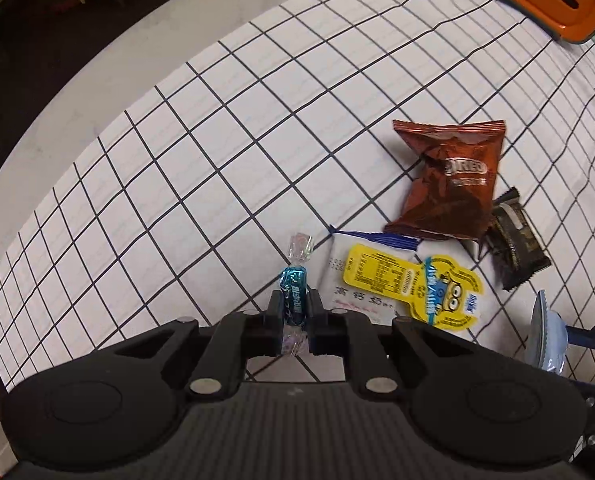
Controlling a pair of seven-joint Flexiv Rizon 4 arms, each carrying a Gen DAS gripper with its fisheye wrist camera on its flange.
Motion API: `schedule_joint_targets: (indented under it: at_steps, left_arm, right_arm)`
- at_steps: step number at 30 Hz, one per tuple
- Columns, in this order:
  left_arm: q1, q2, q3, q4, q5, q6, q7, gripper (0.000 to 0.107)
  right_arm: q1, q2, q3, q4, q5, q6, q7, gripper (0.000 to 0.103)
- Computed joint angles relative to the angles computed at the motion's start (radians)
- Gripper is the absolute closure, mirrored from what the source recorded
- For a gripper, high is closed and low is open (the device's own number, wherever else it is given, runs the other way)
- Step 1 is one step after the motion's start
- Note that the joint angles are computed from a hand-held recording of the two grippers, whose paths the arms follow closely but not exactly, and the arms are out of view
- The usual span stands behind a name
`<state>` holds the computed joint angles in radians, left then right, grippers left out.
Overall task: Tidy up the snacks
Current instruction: 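Grasp the blue candy with the left tool while the right tool grasps the blue pastry packet, then carry the blue candy and blue pastry packet into the box and release both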
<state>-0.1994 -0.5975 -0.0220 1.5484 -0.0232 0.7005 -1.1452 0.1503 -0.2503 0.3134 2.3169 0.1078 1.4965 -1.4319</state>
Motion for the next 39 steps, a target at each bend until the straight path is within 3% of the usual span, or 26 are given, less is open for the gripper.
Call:
schedule_joint_targets:
  at_steps: [12,21,29,35,39]
  left_arm:
    - [0.04,0.144,-0.027,0.166,-0.092,0.111,0.034,0.096]
    - [0.088,0.287,-0.024,0.331,-0.182,0.193,0.099,0.096]
    - [0.137,0.416,0.011,0.472,-0.243,0.254,0.164,0.096]
    - [0.182,0.473,0.052,0.54,-0.256,0.284,0.184,0.096]
    - [0.219,0.501,0.077,0.575,-0.262,0.287,0.199,0.096]
  right_arm:
    - [0.09,0.15,-0.088,0.109,-0.107,0.062,0.187,0.073]
    - [0.128,0.221,-0.143,0.162,-0.361,0.098,0.412,0.074]
    - [0.139,0.223,-0.147,0.139,-0.584,0.124,0.578,0.074]
    - [0.195,0.181,-0.196,0.086,-0.775,0.149,0.714,0.074]
    - [0.243,0.137,-0.195,0.033,-0.777,0.144,0.72,0.074]
